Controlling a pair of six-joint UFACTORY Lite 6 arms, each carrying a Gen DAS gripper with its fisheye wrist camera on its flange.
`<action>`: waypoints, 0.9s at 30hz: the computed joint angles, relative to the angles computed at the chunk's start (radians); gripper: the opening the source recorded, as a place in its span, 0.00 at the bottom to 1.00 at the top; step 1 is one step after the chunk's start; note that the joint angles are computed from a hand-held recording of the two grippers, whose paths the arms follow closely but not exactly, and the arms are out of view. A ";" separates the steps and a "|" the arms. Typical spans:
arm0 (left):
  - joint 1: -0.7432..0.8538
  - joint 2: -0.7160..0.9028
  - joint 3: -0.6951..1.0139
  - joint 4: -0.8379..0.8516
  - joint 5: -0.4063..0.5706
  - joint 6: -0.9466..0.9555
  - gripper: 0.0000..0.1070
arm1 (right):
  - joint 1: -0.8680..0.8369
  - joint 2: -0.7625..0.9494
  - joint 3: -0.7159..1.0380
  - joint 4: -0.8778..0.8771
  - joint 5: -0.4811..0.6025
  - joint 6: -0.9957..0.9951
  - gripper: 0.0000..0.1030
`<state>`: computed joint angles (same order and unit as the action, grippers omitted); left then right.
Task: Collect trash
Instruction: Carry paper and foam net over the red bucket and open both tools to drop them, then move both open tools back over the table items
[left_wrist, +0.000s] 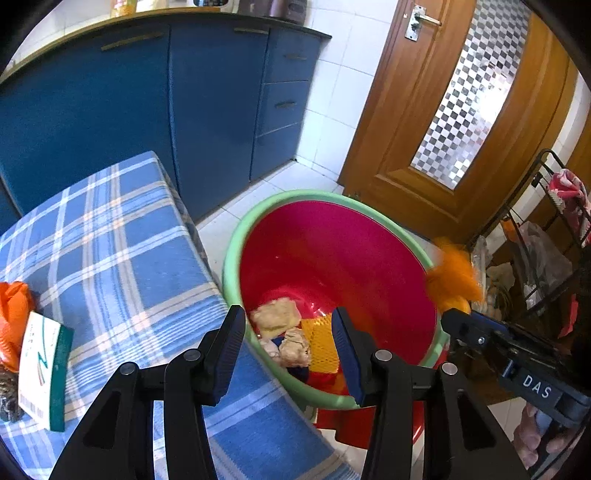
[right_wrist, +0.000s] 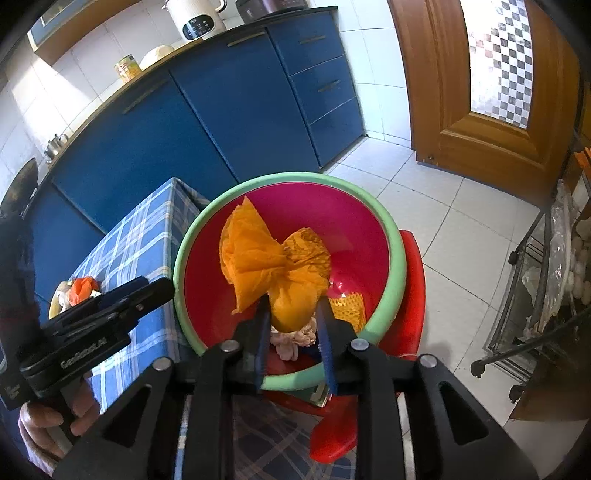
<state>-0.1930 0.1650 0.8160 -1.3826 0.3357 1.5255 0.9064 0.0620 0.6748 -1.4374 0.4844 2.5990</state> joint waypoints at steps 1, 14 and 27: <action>0.006 -0.009 -0.005 0.002 0.002 -0.001 0.47 | 0.002 0.002 0.004 0.001 0.002 0.000 0.34; 0.169 -0.214 -0.115 0.137 0.094 -0.091 0.47 | 0.130 -0.019 0.056 0.117 0.110 -0.074 0.39; 0.553 -0.399 -0.161 0.367 0.232 -0.161 0.47 | 0.318 0.062 0.234 0.255 0.246 -0.150 0.39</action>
<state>0.3596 -0.2342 0.6551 -1.0154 0.5676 1.3647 1.2248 0.1245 0.9087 -1.1825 0.7306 2.4491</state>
